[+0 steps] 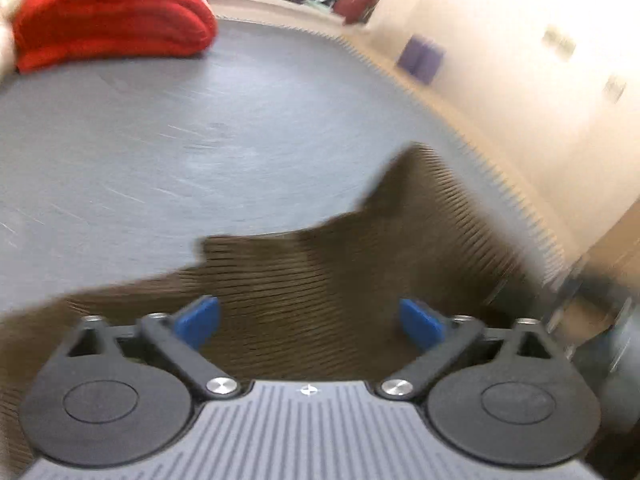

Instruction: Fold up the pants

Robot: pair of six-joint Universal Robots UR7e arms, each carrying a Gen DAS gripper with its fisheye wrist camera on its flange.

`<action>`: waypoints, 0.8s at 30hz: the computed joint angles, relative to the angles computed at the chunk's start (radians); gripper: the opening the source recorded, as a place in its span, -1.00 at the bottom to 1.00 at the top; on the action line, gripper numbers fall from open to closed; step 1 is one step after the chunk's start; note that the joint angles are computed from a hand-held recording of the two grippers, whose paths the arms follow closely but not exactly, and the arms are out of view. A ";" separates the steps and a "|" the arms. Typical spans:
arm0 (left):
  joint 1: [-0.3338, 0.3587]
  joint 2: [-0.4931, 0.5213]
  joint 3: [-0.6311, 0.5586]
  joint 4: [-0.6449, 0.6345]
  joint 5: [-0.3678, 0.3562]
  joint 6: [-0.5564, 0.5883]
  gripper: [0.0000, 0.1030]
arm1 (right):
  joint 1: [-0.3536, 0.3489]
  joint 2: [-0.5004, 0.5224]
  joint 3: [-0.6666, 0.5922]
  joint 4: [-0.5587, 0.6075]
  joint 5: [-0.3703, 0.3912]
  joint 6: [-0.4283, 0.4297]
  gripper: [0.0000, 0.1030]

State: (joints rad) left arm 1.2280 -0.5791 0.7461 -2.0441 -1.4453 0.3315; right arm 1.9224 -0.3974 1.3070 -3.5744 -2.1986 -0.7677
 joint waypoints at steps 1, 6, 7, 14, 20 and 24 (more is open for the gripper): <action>0.009 0.018 -0.047 0.051 -0.059 -0.030 0.99 | 0.011 0.013 -0.001 -0.001 0.024 -0.043 -0.54; 0.034 0.086 -0.205 0.178 -0.186 -0.103 0.99 | 0.036 0.070 -0.035 0.080 0.105 -0.150 -0.54; 0.031 0.092 -0.210 0.182 -0.166 -0.105 0.99 | 0.037 0.077 -0.045 0.103 0.115 -0.147 -0.55; 0.020 0.128 -0.254 0.239 0.064 -0.087 -0.46 | 0.038 0.113 -0.104 0.212 0.158 -0.166 -0.57; 0.030 0.134 -0.290 0.260 0.090 -0.073 -0.62 | 0.023 0.060 -0.109 0.379 0.233 -0.015 -0.45; 0.040 0.127 -0.325 0.262 0.135 -0.053 -0.64 | -0.036 -0.037 -0.099 0.610 0.526 0.272 -0.05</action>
State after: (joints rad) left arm 1.2684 -0.4518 0.4213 -1.7820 -1.3098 0.2782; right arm 1.8863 -0.4347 1.2082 -2.9640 -1.6730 -0.4961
